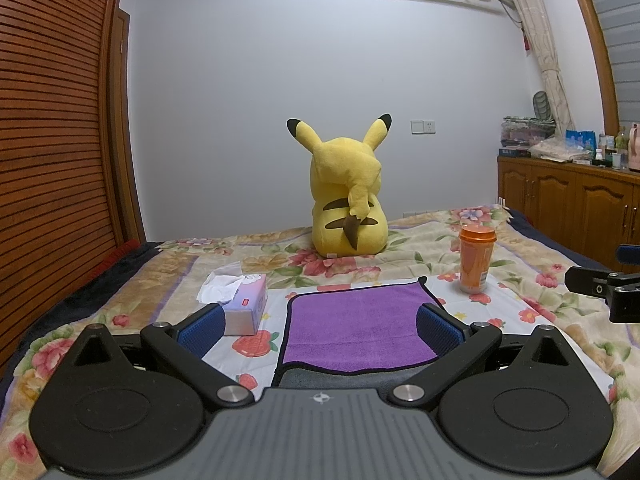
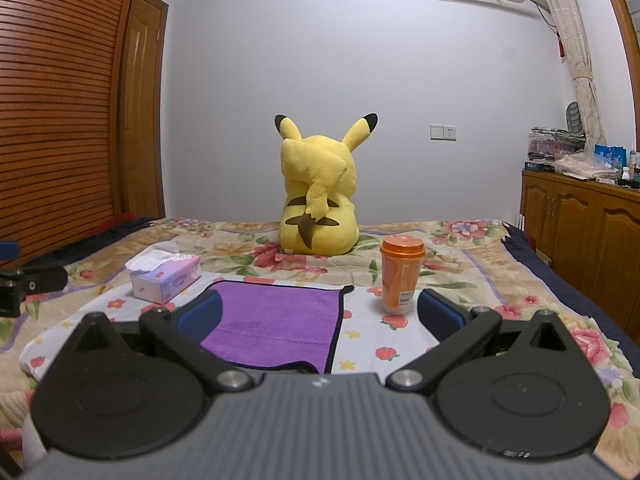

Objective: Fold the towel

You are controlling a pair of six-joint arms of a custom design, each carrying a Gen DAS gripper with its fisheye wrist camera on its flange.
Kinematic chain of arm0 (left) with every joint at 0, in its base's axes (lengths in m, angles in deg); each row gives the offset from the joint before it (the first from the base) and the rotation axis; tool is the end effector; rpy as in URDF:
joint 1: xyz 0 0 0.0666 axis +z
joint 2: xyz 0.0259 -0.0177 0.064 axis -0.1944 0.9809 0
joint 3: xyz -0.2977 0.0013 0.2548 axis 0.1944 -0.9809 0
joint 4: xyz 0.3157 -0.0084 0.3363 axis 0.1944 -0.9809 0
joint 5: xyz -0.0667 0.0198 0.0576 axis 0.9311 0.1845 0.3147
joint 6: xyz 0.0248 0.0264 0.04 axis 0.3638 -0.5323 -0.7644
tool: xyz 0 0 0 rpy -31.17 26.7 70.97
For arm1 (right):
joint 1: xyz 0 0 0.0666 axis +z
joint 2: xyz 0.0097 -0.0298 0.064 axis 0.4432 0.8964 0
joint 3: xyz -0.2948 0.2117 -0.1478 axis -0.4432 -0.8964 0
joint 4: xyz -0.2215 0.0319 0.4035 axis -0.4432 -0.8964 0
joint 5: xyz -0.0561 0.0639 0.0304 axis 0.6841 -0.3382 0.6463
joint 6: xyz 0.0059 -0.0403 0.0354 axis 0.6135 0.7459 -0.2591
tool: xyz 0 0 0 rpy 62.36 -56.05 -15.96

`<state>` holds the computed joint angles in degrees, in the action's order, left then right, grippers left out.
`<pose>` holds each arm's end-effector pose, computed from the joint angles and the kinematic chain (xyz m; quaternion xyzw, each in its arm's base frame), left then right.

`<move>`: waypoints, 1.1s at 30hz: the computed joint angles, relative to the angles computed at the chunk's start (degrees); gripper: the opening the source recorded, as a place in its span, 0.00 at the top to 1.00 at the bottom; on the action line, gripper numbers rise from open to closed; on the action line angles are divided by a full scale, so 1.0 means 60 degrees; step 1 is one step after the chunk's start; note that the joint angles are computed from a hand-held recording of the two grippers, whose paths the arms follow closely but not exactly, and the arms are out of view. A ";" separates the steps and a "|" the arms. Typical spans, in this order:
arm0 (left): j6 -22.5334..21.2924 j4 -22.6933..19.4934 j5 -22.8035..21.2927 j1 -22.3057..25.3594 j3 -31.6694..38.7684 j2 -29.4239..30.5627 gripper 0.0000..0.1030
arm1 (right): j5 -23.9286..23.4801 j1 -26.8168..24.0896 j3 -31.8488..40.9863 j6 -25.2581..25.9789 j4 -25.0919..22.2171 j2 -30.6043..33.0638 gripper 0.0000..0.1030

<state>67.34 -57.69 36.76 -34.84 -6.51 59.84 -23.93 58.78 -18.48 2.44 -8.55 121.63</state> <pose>0.5794 -0.2543 0.3337 0.2062 0.7699 -0.0949 0.5965 0.5197 0.2997 0.3085 0.1120 0.7724 -0.0762 0.6205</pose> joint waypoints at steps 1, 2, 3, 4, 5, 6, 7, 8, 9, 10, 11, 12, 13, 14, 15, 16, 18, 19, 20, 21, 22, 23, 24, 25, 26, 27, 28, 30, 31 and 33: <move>0.0000 0.0000 0.0000 0.0000 0.0000 0.0000 0.00 | -0.0007 -0.0005 0.0043 0.0007 -0.0012 0.0023 0.00; 0.0000 0.0000 0.0000 0.0000 0.0000 0.0000 0.00 | 0.0000 0.0003 0.0032 0.0015 -0.0023 0.0000 0.00; -0.0004 -0.0004 -0.0009 -0.0001 0.0004 0.0001 0.00 | 0.0003 0.0005 0.0038 0.0025 -0.0013 0.0014 0.00; -0.0004 -0.0004 -0.0009 -0.0001 0.0004 0.0001 0.00 | 0.0002 0.0005 0.0039 0.0020 -0.0015 0.0017 0.00; 0.0001 -0.0014 0.0001 0.0001 0.0008 0.0003 0.00 | 0.0000 0.0005 0.0037 0.0018 -0.0019 0.0014 0.00; -0.0002 -0.0006 -0.0004 -0.0001 0.0003 0.0001 0.00 | 0.0003 0.0006 0.0041 0.0016 -0.0021 0.0018 0.00; -0.0002 -0.0006 -0.0004 -0.0001 0.0003 0.0001 0.00 | 0.0003 0.0006 0.0041 0.0016 -0.0021 0.0018 0.00; -0.0002 -0.0006 -0.0004 -0.0001 0.0003 0.0001 0.00 | 0.0006 0.0007 0.0037 0.0021 -0.0015 0.0015 0.00; -0.0002 -0.0006 -0.0004 -0.0001 0.0003 0.0001 0.00 | 0.0003 0.0005 0.0040 0.0019 -0.0018 0.0019 0.00; -0.0002 -0.0006 -0.0004 -0.0001 0.0003 0.0001 0.00 | 0.0003 0.0005 0.0040 0.0019 -0.0018 0.0019 0.00; -0.0002 -0.0006 -0.0004 -0.0001 0.0003 0.0001 0.00 | 0.0003 0.0012 0.0043 0.0018 -0.0027 0.0024 0.00; -0.0005 -0.0035 0.0006 0.0001 0.0013 0.0005 0.00 | 0.0010 0.0024 0.0083 0.0025 -0.0033 0.0073 0.00; -0.0009 -0.0065 0.0007 0.0002 0.0024 0.0011 0.00 | 0.0006 0.0028 0.0094 0.0023 -0.0049 0.0085 0.00; -0.0015 -0.0106 0.0007 0.0002 0.0041 0.0020 0.00 | -0.0012 0.0027 0.0108 0.0017 -0.0077 0.0097 0.00; -0.0030 -0.0116 0.0019 0.0026 0.0055 0.0072 0.00 | -0.0038 0.0023 0.0128 0.0006 -0.0113 0.0114 0.00; -0.0040 -0.0199 -0.0021 0.0011 0.0106 0.0102 0.00 | -0.0056 0.0020 0.0146 -0.0003 -0.0151 0.0127 0.00; -0.0050 -0.0407 -0.0080 -0.0006 0.0278 0.0199 0.00 | -0.0102 0.0010 0.0216 -0.0039 -0.0262 0.0173 0.00; -0.0049 -0.0488 -0.0068 -0.0002 0.0336 0.0249 0.00 | -0.0143 -0.0019 0.0249 -0.0045 -0.0314 0.0188 0.00; -0.0050 -0.0576 -0.0085 -0.0013 0.0354 0.0264 0.00 | -0.0170 -0.0032 0.0274 -0.0052 -0.0357 0.0205 0.00; -0.0054 -0.0684 -0.0105 -0.0019 0.0385 0.0285 0.00 | -0.0206 -0.0048 0.0303 -0.0069 -0.0421 0.0221 0.00; -0.0065 -0.0771 -0.0106 0.0000 0.0408 0.0310 0.00 | -0.0243 -0.0063 0.0340 -0.0092 -0.0494 0.0249 0.00; -0.0064 -0.0863 -0.0109 0.0001 0.0458 0.0338 0.00 | -0.0273 -0.0077 0.0371 -0.0109 -0.0542 0.0270 0.00; -0.0072 -0.0941 -0.0103 0.0005 0.0503 0.0373 0.00 | -0.0297 -0.0088 0.0399 -0.0122 -0.0581 0.0290 0.00; -0.0088 -0.1023 -0.0109 0.0000 0.0553 0.0409 0.00 | -0.0313 -0.0086 0.0442 -0.0141 -0.0624 0.0333 0.00; -0.0111 -0.1120 -0.0114 -0.0005 0.0625 0.0459 0.00 | -0.0334 -0.0092 0.0472 -0.0160 -0.0665 0.0358 0.00; -0.0124 -0.1184 -0.0125 -0.0012 0.0672 0.0494 0.00 | -0.0359 -0.0102 0.0494 -0.0169 -0.0701 0.0374 0.00; -0.0126 -0.1226 -0.0116 -0.0013 0.0714 0.0529 0.00 | -0.0388 -0.0109 0.0520 -0.0160 -0.0720 0.0401 0.00; -0.0129 -0.1351 -0.0099 -0.0013 0.0843 0.0631 0.00 | -0.0451 -0.0135 0.0589 -0.0157 -0.0779 0.0464 0.00; -0.0126 -0.1416 -0.0106 -0.0012 0.0910 0.0686 0.00 | -0.0490 -0.0153 0.0630 -0.0171 -0.0841 0.0498 0.00; -0.0113 -0.1546 -0.0107 -0.0005 0.1051 0.0794 0.00 | -0.0567 -0.0188 0.0710 -0.0196 -0.0951 0.0559 0.00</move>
